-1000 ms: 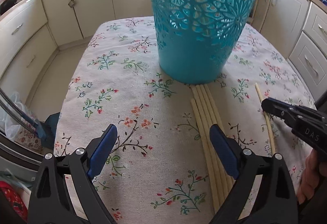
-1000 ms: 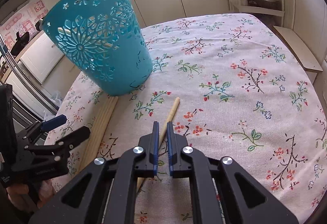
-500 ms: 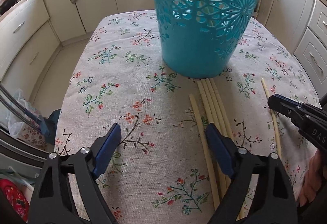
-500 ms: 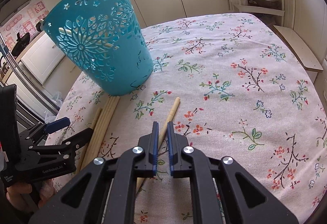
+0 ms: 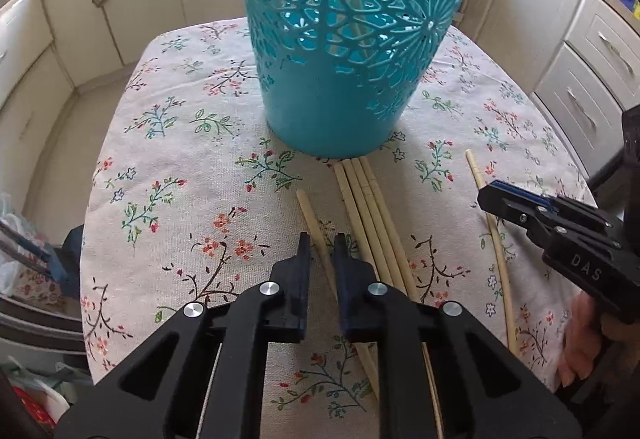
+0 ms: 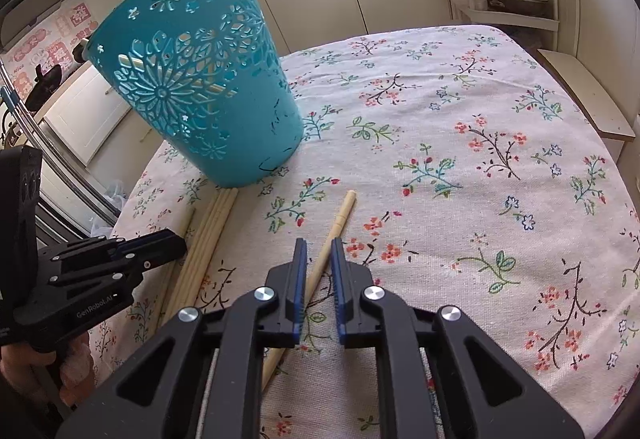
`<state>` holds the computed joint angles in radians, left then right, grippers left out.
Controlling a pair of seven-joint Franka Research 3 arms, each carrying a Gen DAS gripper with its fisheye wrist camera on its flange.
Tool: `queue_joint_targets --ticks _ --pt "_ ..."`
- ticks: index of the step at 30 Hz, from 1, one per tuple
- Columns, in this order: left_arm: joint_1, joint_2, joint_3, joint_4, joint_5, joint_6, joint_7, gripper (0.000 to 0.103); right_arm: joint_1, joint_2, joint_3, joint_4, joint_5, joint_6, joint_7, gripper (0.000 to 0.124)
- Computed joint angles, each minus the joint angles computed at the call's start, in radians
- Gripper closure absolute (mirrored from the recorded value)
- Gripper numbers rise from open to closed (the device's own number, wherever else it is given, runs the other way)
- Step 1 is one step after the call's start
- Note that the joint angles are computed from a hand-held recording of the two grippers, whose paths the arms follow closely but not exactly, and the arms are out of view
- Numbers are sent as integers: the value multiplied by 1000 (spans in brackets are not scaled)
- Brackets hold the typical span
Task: Organize utensils
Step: 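Lift the stick with the left tool toward the teal cup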
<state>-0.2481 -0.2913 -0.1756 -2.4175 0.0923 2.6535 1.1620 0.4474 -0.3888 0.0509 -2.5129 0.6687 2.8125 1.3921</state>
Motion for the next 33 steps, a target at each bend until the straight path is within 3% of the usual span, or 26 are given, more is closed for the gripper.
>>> queue_joint_targets --ticks 5,10,16,20,23,27,33 --pt "1 -4 0 9 4 -36 13 98 5 1 -7 1 10 -1 -9 110" --pt "-15 -66 13 -35 -26 -38 30 99 3 2 -5 2 13 -2 -11 110" --pt "-81 -149 66 -42 -137 -75 150 99 0 1 -5 2 10 -2 -15 110" --pt "-111 -203 90 -20 -210 -56 202 99 0 1 -4 1 10 -2 -16 110" --pt "-138 -240 122 23 -273 -6 236 99 1 1 -3 1 11 0 -15 110" --pt "-119 -226 118 112 -268 92 233 99 1 2 -2 1 11 2 -14 109" --pt "-15 -123 53 239 -153 276 109 99 5 4 -3 3 12 4 -16 107"
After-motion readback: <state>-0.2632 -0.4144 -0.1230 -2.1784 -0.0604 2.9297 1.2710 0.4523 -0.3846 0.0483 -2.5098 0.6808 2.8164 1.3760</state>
